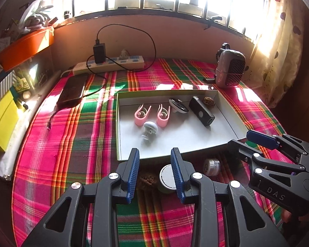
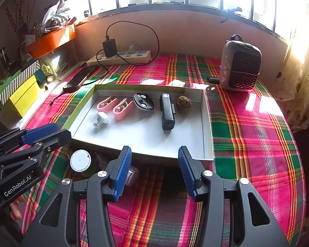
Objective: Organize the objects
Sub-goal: 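Withdraw both tools from the box back toward the remaining items, then reach the right tool to the silver cylinder while the left tool reaches the walnut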
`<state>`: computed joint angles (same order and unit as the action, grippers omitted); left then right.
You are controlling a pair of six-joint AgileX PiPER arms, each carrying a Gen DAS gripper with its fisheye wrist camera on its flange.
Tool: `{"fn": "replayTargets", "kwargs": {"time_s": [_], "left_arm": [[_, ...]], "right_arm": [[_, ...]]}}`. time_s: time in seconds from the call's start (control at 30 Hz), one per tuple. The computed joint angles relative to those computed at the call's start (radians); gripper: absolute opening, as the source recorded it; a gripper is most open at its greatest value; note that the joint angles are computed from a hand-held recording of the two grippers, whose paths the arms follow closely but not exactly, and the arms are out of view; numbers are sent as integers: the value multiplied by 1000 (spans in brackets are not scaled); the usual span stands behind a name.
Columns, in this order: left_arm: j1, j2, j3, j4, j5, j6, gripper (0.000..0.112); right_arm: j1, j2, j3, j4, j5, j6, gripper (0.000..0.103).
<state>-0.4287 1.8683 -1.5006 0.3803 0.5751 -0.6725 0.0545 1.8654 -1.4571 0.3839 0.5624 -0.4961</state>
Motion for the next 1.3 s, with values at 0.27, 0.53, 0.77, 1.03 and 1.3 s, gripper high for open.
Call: {"fn": "replayTargets", "kwargs": {"time_s": [0.27,0.53,0.77,1.03,1.3], "left_arm": [[11,-122,236,-22,-112,-36,30],[59,-168,361,-169,-204,93,30],[103,-158,379,-361,-243,298,30],[141,-130,357,-516,-245,480,30],[145,-87,298,-534,-223,489,30]], "right_arm": [[-30,-72,149,46,-46,-57,49],[-11,-69,188,89,-57,-92,50],[28,-37,161,19,-69,10,50],[53,6,110,-47,-62,107,50],[60,54,41,-39,-26,99,50]]}}
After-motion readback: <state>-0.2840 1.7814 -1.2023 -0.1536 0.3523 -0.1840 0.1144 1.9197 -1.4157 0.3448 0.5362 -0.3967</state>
